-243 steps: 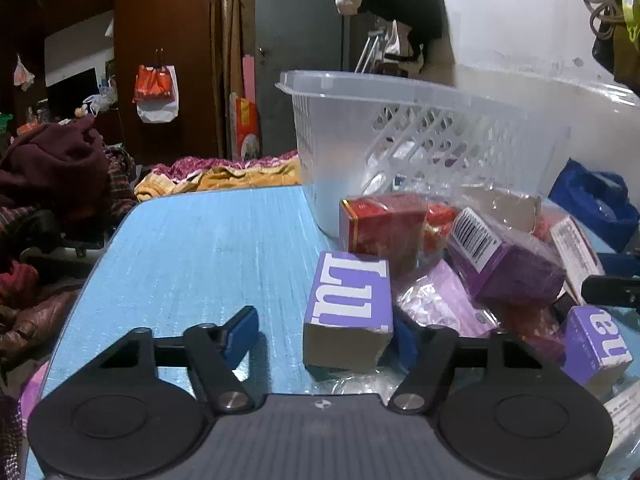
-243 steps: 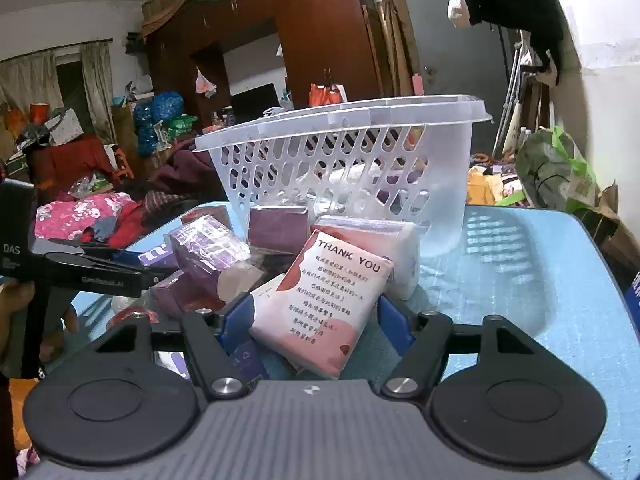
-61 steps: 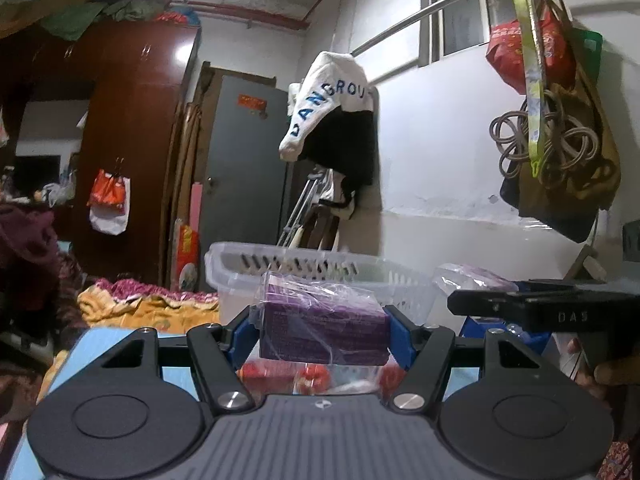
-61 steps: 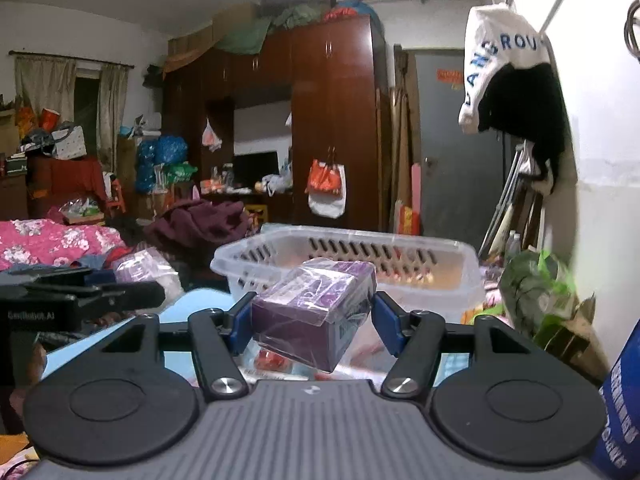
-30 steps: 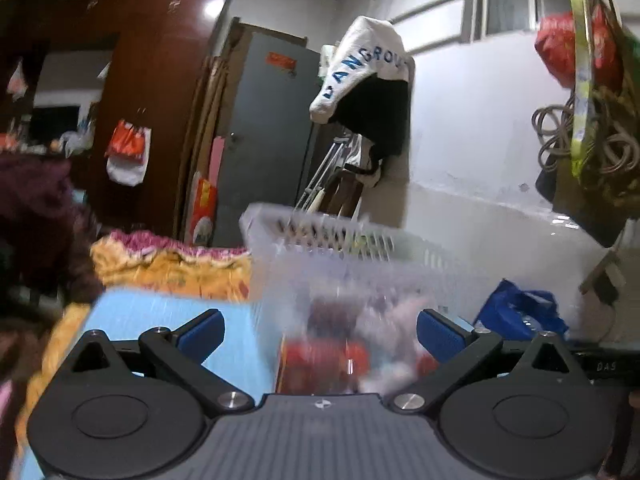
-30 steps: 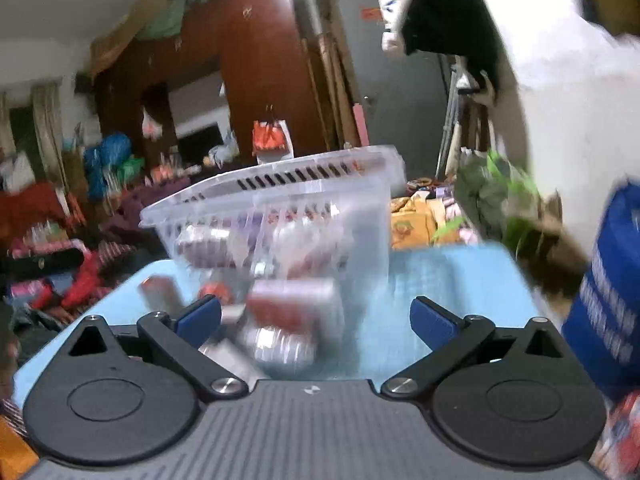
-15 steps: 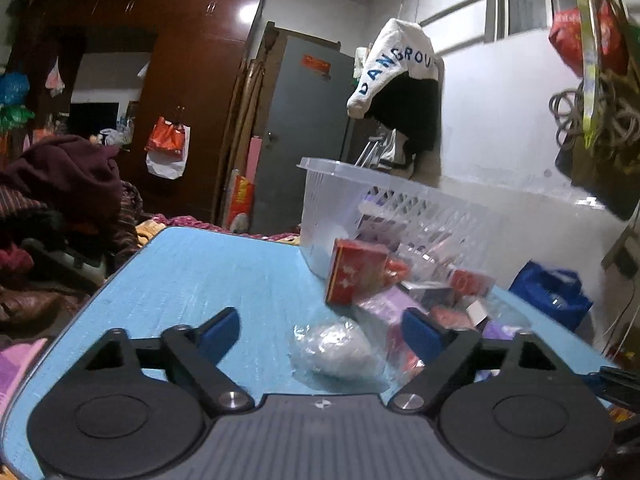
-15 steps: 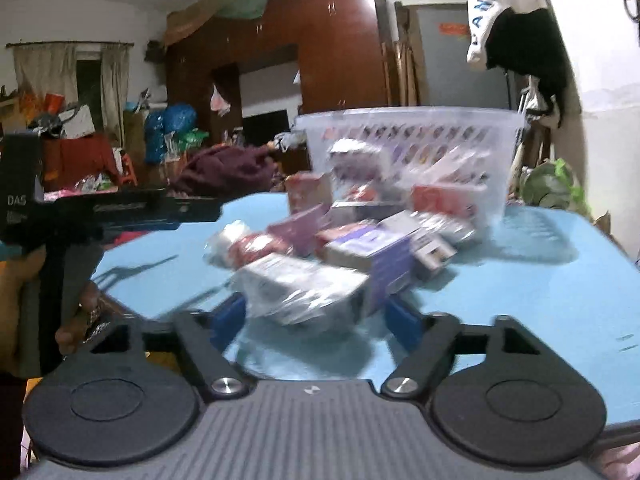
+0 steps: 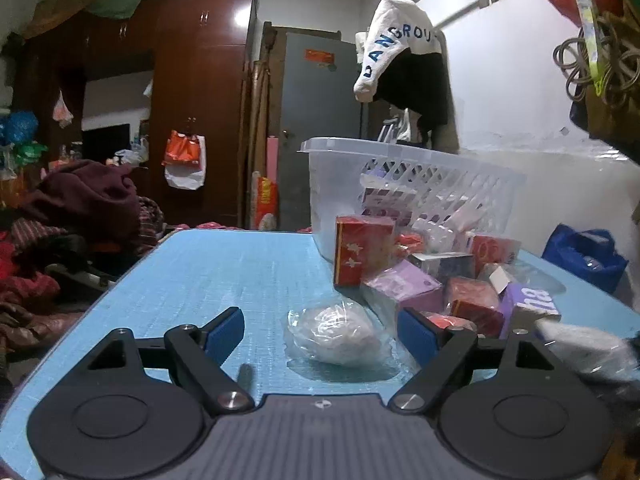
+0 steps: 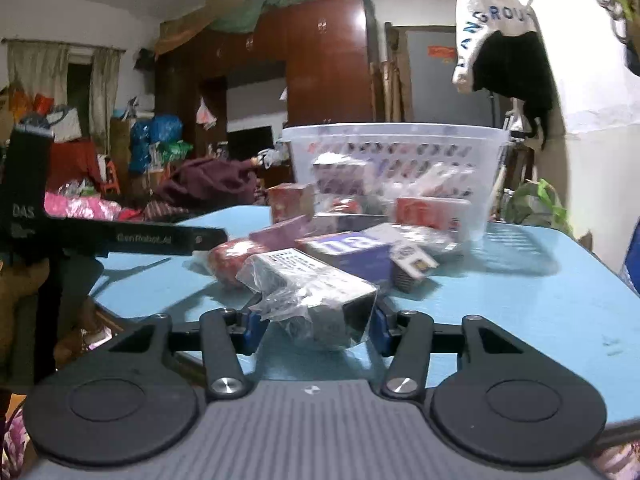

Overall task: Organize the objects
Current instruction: 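Grasp a white bagged packet with the left gripper while the right grasps a bagged box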

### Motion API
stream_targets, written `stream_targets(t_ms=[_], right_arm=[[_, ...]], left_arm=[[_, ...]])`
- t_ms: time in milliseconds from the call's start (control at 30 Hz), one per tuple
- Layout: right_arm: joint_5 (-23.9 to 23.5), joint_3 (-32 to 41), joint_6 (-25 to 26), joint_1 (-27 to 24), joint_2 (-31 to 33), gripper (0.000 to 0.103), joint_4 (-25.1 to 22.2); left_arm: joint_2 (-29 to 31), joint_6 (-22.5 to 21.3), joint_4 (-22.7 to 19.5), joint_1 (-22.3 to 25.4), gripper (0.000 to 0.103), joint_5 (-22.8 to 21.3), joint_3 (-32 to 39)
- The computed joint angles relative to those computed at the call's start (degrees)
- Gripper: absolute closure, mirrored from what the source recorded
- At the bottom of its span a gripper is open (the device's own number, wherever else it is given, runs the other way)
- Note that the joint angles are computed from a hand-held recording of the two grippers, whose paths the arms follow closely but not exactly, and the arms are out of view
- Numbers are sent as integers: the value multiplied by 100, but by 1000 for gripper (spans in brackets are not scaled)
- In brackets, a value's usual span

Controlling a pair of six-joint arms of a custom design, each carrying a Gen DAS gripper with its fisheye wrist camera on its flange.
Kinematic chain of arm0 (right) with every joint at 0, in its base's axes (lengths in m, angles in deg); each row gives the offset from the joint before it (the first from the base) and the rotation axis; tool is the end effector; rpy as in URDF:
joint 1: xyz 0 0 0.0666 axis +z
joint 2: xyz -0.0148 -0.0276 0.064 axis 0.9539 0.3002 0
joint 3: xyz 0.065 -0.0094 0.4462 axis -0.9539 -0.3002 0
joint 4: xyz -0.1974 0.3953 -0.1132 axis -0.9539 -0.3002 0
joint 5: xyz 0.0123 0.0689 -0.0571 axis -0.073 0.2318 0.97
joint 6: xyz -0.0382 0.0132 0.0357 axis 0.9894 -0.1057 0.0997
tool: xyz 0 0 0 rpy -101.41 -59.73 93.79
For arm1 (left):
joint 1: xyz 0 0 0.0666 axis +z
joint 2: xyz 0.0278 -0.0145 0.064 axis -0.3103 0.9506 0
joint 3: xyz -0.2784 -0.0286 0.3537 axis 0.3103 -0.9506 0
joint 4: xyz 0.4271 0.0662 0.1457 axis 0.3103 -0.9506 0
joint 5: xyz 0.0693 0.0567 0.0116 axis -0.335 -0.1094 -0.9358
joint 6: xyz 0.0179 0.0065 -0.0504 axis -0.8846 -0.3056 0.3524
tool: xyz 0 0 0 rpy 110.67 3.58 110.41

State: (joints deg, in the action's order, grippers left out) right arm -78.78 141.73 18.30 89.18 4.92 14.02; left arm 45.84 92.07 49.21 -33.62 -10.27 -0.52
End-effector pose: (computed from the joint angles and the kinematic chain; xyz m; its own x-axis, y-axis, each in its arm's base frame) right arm 0.5622 0.1761 0.3281 -0.2377 -0.0959 -0.9666 -0.4931 0.8693 0.0350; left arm 0.5688 -0.1514 0.3316 -0.3018 -0.0268 -0.9530 0.0523 0.9976 -0.0446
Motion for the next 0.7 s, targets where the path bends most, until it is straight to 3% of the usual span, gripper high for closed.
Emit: stream_targets(t_ms=[133, 300, 433, 533, 600, 700], right_arm=[[-178, -65, -279, -236, -54, 49, 100], [-152, -27, -528, -426, -30, 48, 208], [-79, 9, -638, -503, -3, 48, 231], [-41, -6, -680, -556, -19, 48, 283], [-27, -1, -707, -582, -14, 48, 297], [13, 11, -718, -600, 0, 48, 285]], left_arm=[[52, 24, -359, -75, 24, -136, 164], [80, 471, -778, -90, 28, -354, 311], [121, 379, -944, -153, 42, -630, 393], [119, 208, -804, -184, 52, -662, 335], [66, 317, -475, -99, 54, -184, 179], [17, 212, -27, -91, 55, -100, -9]])
